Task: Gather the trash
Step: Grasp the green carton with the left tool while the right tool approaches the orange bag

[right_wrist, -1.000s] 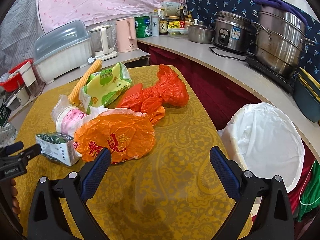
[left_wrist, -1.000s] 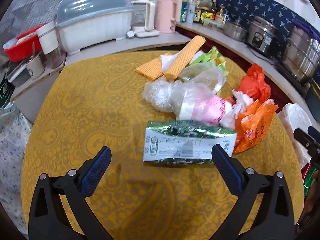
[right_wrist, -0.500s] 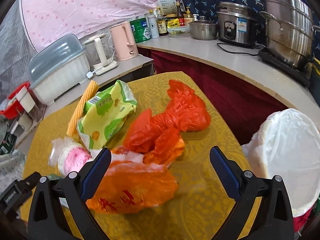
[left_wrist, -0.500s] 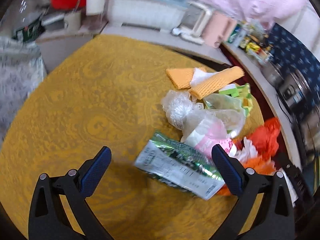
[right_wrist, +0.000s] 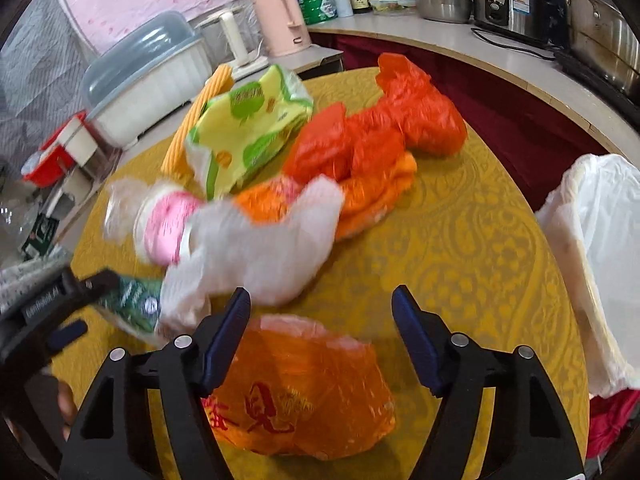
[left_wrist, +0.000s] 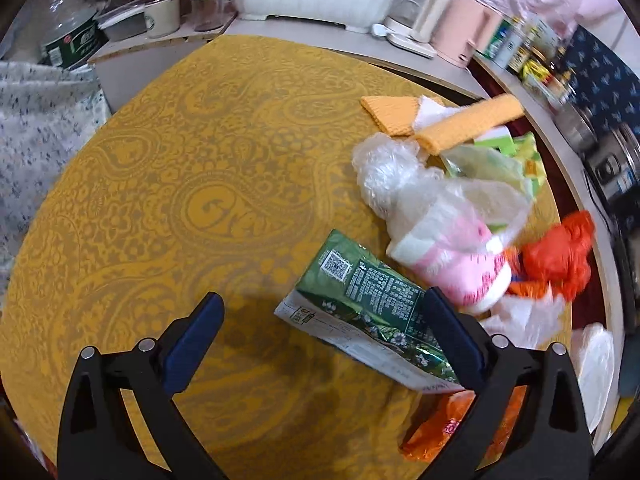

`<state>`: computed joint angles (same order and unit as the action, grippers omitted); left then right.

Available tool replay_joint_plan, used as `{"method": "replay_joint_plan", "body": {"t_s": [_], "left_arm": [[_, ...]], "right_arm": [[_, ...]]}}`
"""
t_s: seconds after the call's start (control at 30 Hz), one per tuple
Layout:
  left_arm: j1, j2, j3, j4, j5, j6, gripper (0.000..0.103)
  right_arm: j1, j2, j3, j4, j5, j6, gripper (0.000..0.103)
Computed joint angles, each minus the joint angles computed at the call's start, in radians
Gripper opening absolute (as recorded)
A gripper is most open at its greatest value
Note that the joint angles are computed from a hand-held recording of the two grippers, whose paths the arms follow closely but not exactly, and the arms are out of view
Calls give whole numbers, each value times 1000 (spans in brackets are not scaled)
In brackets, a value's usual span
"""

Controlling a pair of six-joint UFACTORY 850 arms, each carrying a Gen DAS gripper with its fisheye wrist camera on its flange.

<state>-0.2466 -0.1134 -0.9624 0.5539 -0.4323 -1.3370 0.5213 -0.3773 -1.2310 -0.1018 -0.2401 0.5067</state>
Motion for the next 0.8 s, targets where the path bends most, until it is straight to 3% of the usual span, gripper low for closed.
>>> {"method": "replay_joint_plan", "body": {"t_s": [0.13, 0.43, 0.53, 0.63, 0.8], "left_arm": [[-13, 34, 36, 1, 7, 28, 95], [-65, 93, 120, 40, -21, 42, 94], [-68, 88, 129, -22, -38, 106, 94], [-55, 141, 169, -49, 3, 98, 94], [-27, 178, 157, -93, 53, 80, 95]], "right_arm": [[15, 59, 87, 56, 2, -50, 70], [31, 142, 189, -13, 1, 24, 70], [30, 157, 209, -41, 5, 62, 70], [28, 174, 226, -142, 8, 167, 70], [12, 178, 222, -161, 13, 197, 70]]}}
